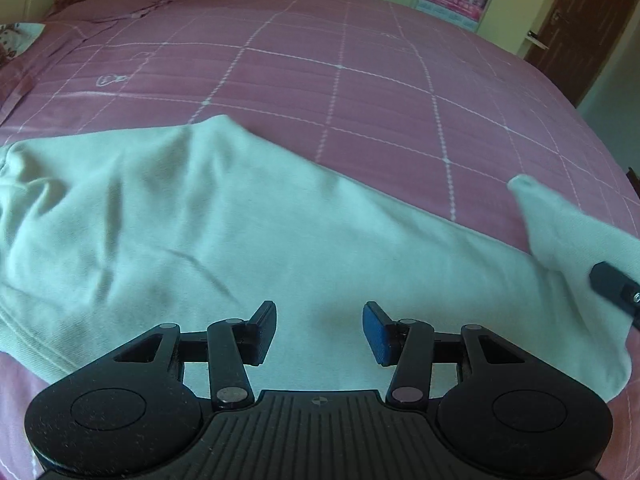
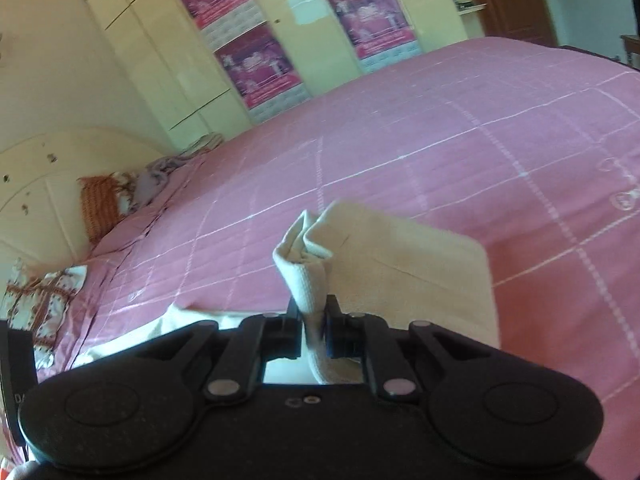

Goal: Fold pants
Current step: 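Pinch the pants edge with the left gripper and smooth it flat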

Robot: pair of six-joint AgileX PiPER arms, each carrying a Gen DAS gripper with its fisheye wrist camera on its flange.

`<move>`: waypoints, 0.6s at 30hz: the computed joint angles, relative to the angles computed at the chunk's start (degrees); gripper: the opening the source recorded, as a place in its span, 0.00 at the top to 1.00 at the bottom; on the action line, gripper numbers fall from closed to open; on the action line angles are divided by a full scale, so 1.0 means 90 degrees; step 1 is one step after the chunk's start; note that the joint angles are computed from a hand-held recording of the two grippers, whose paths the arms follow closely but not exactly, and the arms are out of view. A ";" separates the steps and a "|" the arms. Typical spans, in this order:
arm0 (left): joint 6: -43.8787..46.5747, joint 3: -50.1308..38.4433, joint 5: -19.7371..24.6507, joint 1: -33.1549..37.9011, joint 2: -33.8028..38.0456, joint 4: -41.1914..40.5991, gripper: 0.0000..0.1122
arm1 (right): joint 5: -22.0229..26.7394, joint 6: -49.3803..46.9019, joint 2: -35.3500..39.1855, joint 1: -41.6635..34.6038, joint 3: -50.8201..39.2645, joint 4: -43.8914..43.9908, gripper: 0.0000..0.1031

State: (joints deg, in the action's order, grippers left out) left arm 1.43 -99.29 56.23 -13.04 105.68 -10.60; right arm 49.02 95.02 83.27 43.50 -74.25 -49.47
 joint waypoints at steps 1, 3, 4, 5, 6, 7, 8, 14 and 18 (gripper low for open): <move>0.0040 0.0027 0.0007 0.0126 0.0001 -0.0001 0.57 | -0.0133 -0.0173 0.0320 0.0050 -0.0261 0.0152 0.90; 0.0092 0.0103 0.0023 0.0340 0.0033 0.0012 0.57 | -0.0357 -0.0480 0.0884 0.0139 -0.0640 0.0523 0.90; 0.0115 0.0167 0.0016 0.0394 0.0059 0.0017 0.57 | -0.0433 -0.0698 0.1184 0.0173 -0.0826 0.0799 0.89; 0.0147 0.0221 0.0023 0.0430 0.0102 0.0035 0.57 | -0.0436 -0.0991 0.1472 0.0187 -0.1023 0.1145 0.84; 0.0161 0.0259 0.0049 0.0436 0.0152 0.0063 0.57 | -0.0383 -0.1296 0.1696 0.0163 -0.1144 0.1525 0.80; 0.0209 0.0316 0.0051 0.0452 0.0166 0.0027 0.57 | -0.0318 -0.1433 0.1888 0.0156 -0.1215 0.1857 0.78; 0.0244 0.0398 -0.0002 0.0465 0.0128 -0.0027 0.57 | -0.0429 -0.1315 0.1851 0.0198 -0.1060 0.1933 0.77; 0.0814 0.0232 0.0575 0.0829 0.0048 -0.2241 0.24 | -0.0650 -0.0810 0.0621 0.0384 -0.0207 0.1393 0.53; 0.0580 0.0213 0.0653 0.0570 0.0090 -0.2594 0.14 | -0.0078 -0.0106 -0.0156 0.0666 0.0330 0.0536 0.43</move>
